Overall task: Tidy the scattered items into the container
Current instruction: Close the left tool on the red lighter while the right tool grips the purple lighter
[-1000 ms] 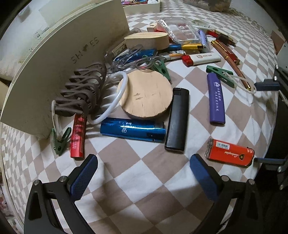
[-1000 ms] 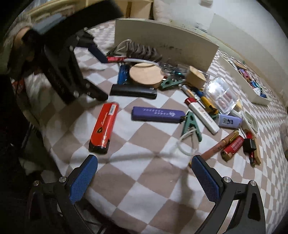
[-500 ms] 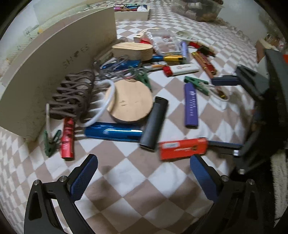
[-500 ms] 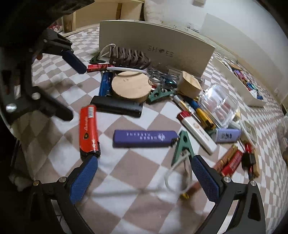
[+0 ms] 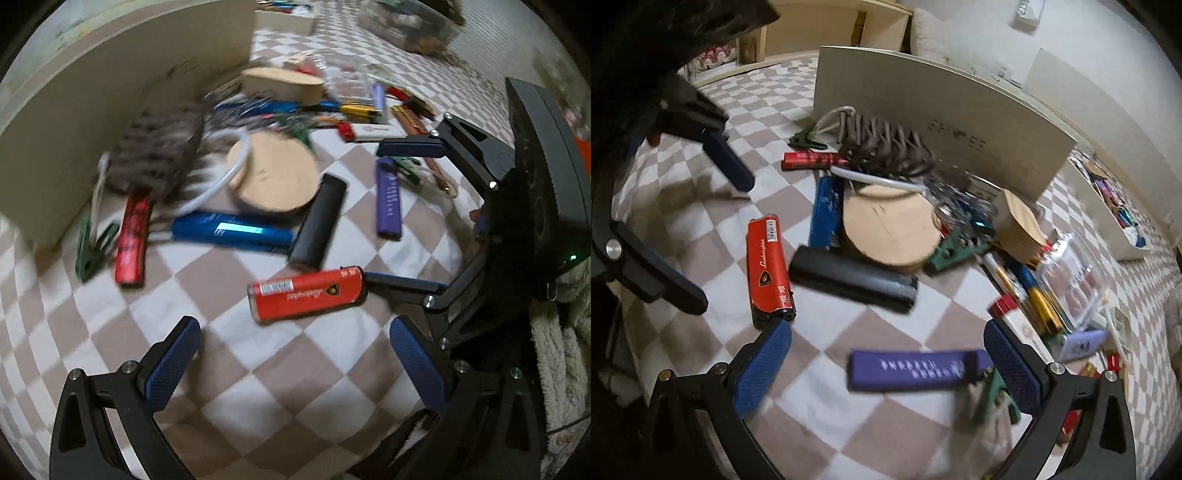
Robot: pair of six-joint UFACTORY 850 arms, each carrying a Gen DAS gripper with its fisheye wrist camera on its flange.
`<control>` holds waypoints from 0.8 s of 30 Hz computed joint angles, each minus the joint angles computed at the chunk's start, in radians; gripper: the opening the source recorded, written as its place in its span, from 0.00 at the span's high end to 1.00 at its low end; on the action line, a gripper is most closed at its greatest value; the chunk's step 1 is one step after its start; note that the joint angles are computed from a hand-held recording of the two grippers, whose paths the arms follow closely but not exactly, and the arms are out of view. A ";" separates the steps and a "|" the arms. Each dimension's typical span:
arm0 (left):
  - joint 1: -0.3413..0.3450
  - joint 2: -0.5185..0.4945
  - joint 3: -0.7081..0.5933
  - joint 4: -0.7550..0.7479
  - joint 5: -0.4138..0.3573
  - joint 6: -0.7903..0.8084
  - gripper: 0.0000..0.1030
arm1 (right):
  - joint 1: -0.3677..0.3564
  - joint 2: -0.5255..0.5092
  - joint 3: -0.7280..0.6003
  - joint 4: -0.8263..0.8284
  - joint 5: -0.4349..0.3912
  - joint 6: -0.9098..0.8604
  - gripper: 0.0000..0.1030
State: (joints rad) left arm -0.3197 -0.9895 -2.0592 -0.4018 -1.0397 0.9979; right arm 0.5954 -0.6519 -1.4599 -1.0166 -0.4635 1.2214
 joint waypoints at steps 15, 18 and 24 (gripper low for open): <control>-0.033 0.072 0.155 -0.012 0.226 0.061 0.00 | -0.013 0.066 0.120 -0.136 0.086 0.229 0.00; -0.041 0.072 0.168 0.005 0.268 0.050 0.00 | -0.016 0.088 0.159 -0.180 0.119 0.280 0.00; -0.043 0.076 0.194 -0.005 0.337 0.056 0.00 | -0.028 0.095 0.176 -0.103 0.176 0.206 0.00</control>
